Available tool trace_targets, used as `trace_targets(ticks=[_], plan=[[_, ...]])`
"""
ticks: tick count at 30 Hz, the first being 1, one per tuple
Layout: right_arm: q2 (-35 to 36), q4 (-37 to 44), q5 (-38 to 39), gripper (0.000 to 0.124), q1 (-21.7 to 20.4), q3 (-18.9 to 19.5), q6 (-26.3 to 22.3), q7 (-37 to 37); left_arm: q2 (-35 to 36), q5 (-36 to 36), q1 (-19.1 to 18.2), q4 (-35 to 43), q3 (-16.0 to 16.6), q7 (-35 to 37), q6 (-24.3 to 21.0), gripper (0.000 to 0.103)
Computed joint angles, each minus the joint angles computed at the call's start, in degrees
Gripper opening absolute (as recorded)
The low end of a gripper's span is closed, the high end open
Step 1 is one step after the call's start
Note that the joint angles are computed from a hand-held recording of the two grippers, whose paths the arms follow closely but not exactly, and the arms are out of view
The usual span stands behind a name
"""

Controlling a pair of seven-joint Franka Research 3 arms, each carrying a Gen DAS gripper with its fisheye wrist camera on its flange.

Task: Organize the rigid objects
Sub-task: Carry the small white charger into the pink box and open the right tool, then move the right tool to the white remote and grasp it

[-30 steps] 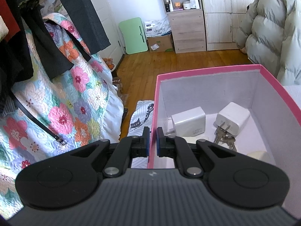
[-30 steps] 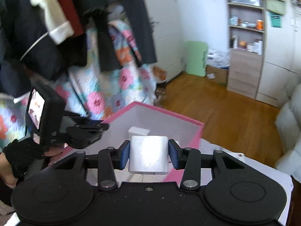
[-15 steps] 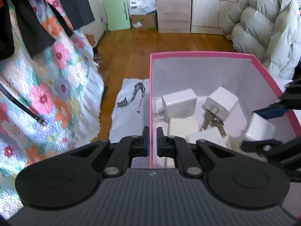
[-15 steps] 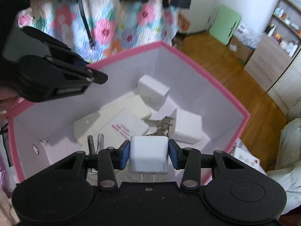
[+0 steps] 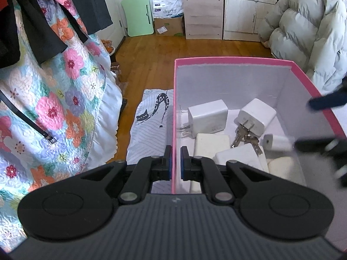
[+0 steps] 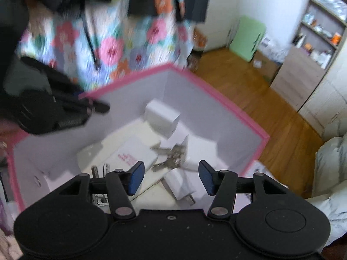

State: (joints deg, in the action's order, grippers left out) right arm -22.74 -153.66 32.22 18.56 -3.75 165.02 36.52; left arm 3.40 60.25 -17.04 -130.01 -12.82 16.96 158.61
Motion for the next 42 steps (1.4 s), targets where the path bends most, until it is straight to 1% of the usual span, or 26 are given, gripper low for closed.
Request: trace_targets(ticks=[3, 5, 8, 10, 13, 16, 20, 22, 23, 25, 27, 30, 32, 33, 35, 36, 37, 38, 39, 40, 41, 42], plan=[[-3.87, -1.59, 2.11, 0.061, 0.06, -2.25, 1.31, -1.24, 0.03, 0.91, -0.13, 0.07, 0.03, -1.35, -0.23, 0.006], [-5.88, -2.13, 2.19, 0.062, -1.35, -3.19, 1.01, -0.75, 0.07, 1.66, -0.28, 0.17, -0.02, -2.39, -0.62, 0.006], [-6.85, -1.86, 1.82, 0.062, -3.44, -4.54, -0.14, -0.35, 0.21, 3.14, -0.74, 0.46, -0.27, -3.94, -2.03, 0.006], [-6.11, -1.22, 1.93, 0.063, -4.61, -5.47, 0.05, -0.34, 0.31, 3.6, -1.05, 0.76, -0.45, -4.07, -3.24, 0.006], [-3.6, 1.13, 3.33, 0.063, -6.02, -7.21, -2.18, 0.55, 0.32, 3.68, -1.13, 0.84, -0.45, -4.37, -3.54, 0.006], [0.25, 4.21, 8.32, 0.063, -5.53, -9.92, -4.63, -1.63, 0.32, 3.98, -1.24, 0.9, -0.49, -4.73, -4.07, 0.006], [8.56, 9.32, 15.45, 0.063, -6.64, -10.56, -6.03, -3.5, 0.49, 4.53, -1.68, 1.22, -0.74, -4.72, -5.4, 0.006], [13.05, 11.69, 20.02, 0.063, -7.13, -10.27, -5.69, -4.39, 0.43, 4.63, -1.66, 1.15, -0.68, -5.14, -5.26, 0.006], [15.03, 12.64, 24.03, 0.065, -6.93, -10.16, -4.79, -7.06, 0.42, 4.72, -1.64, 1.11, -0.65, -5.25, -5.16, 0.006], [18.88, 14.97, 33.45, 0.068, -6.77, -9.62, -3.41, -14.85, 0.4, 4.75, -1.64, 1.08, -0.66, -5.04, -5.28, 0.006], [23.04, 17.86, 39.09, 0.069, -7.71, -8.3, -2.09, -18.6, 0.41, 4.84, -1.73, 1.15, -0.75, -4.69, -5.77, 0.007], [28.75, 22.32, 43.98, 0.069, -9.69, -5.97, 0.68, -20.99, 0.5, 4.88, -1.86, 1.33, -0.83, -4.41, -6.25, 0.007], [31.78, 25.18, 46.56, 0.069, -11.58, -4.55, 0.43, -22.34, 0.51, 4.89, -1.89, 1.33, -0.82, -4.58, -6.17, 0.007], [32.72, 26.28, 49.49, 0.068, -12.57, -3.52, 0.29, -24.98, 0.56, 4.86, -1.94, 1.39, -0.85, -4.74, -6.24, 0.007], [34.58, 28.16, 55.86, 0.068, -14.71, -1.56, -0.18, -33.09, 0.71, 4.85, -2.03, 1.58, -0.88, -4.91, -6.38, 0.007], [35.37, 28.83, 57.55, 0.068, -15.47, -0.72, 0.06, -35.59, 0.72, 4.84, -2.07, 1.6, -0.87, -4.89, -6.44, 0.007], [36.29, 29.49, 57.59, 0.068, -16.06, 0.0, 0.48, -36.12, 0.72, 4.81, -2.08, 1.6, -0.85, -4.79, -6.47, 0.007], [37.1, 29.95, 56.7, 0.065, -16.7, 0.58, 0.66, -35.03, 0.7, 4.85, -2.08, 1.58, -0.83, -4.79, -6.41, 0.007], [37.64, 30.18, 55.22, 0.059, -17.58, 0.99, -0.07, -33.06, 0.7, 4.85, -2.1, 1.59, -0.83, -4.84, -6.45, 0.007], [37.63, 29.95, 53.8, 0.057, -18.54, 1.33, -0.92, -31.25, 0.7, 4.87, -2.09, 1.58, -0.81, -4.77, -6.42, 0.007], [37.47, 29.61, 53.29, 0.051, -19.52, 1.79, -1.82, -30.4, 0.68, 4.9, -2.09, 1.56, -0.81, -4.63, -6.46, 0.007], [36.9, 28.98, 54.35, 0.045, -20.62, 2.28, -3.05, -31.64, 0.67, 4.87, -2.1, 1.57, -0.81, -4.54, -6.56, 0.007]])
